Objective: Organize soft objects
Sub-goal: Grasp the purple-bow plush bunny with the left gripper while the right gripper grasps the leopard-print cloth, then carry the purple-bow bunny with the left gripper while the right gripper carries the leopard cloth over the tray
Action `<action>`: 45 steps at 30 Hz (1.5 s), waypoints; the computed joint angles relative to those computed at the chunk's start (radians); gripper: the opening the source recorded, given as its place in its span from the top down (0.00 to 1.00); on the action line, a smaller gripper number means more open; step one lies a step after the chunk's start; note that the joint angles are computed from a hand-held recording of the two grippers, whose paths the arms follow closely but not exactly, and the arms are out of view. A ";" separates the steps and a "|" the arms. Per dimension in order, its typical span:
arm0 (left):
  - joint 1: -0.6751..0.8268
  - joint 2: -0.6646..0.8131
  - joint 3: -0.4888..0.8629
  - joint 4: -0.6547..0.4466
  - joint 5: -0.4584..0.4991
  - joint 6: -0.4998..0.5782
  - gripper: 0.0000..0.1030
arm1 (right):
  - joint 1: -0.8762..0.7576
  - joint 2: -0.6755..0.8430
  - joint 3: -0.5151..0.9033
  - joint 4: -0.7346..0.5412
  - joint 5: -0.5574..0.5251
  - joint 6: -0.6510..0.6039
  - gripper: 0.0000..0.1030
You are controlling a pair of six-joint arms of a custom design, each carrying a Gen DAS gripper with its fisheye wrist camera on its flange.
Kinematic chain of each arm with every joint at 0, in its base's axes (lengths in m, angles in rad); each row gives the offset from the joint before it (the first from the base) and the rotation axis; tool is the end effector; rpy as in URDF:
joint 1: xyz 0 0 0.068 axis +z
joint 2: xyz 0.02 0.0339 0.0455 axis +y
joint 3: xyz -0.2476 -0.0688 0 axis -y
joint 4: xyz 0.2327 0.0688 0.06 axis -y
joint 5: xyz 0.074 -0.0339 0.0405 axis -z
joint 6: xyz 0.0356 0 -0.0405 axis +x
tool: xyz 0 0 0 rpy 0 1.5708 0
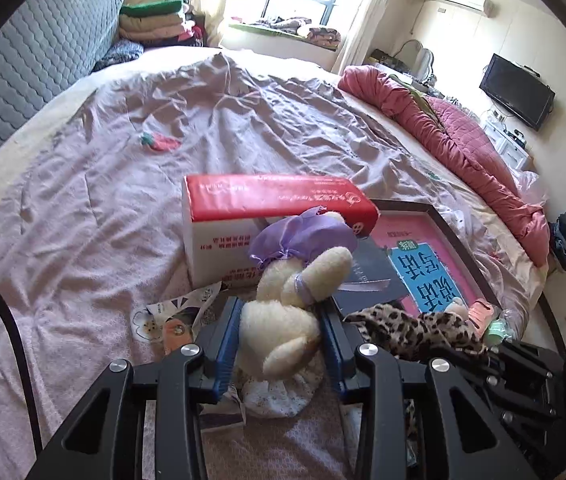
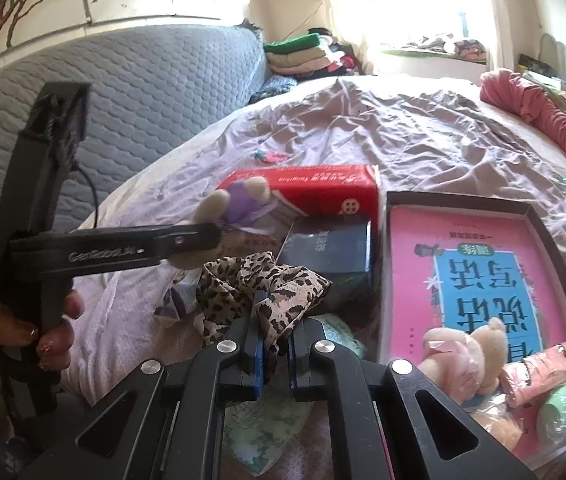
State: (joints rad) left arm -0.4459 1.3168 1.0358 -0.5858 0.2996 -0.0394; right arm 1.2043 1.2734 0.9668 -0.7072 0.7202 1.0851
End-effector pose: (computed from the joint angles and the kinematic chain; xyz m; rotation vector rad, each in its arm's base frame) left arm 0.2372 -0.1250 0.2639 0.6320 2.3888 -0.5792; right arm 0.1082 0.2163 0.2517 0.1083 2.2712 0.2368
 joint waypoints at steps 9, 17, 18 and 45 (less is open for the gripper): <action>-0.075 -0.081 0.003 -0.027 -0.074 -0.018 0.63 | 0.032 -0.017 0.054 -0.102 0.062 0.042 0.92; -0.133 -0.132 0.017 -0.055 -0.117 -0.043 0.63 | 0.067 -0.051 0.076 -0.184 0.109 0.100 0.92; -0.140 -0.141 0.018 -0.057 -0.125 -0.048 0.63 | 0.068 -0.056 0.078 -0.193 0.113 0.103 0.92; -0.366 -0.192 0.079 -0.088 -0.267 -0.144 0.63 | 0.268 -0.109 0.200 -0.732 0.282 0.594 0.92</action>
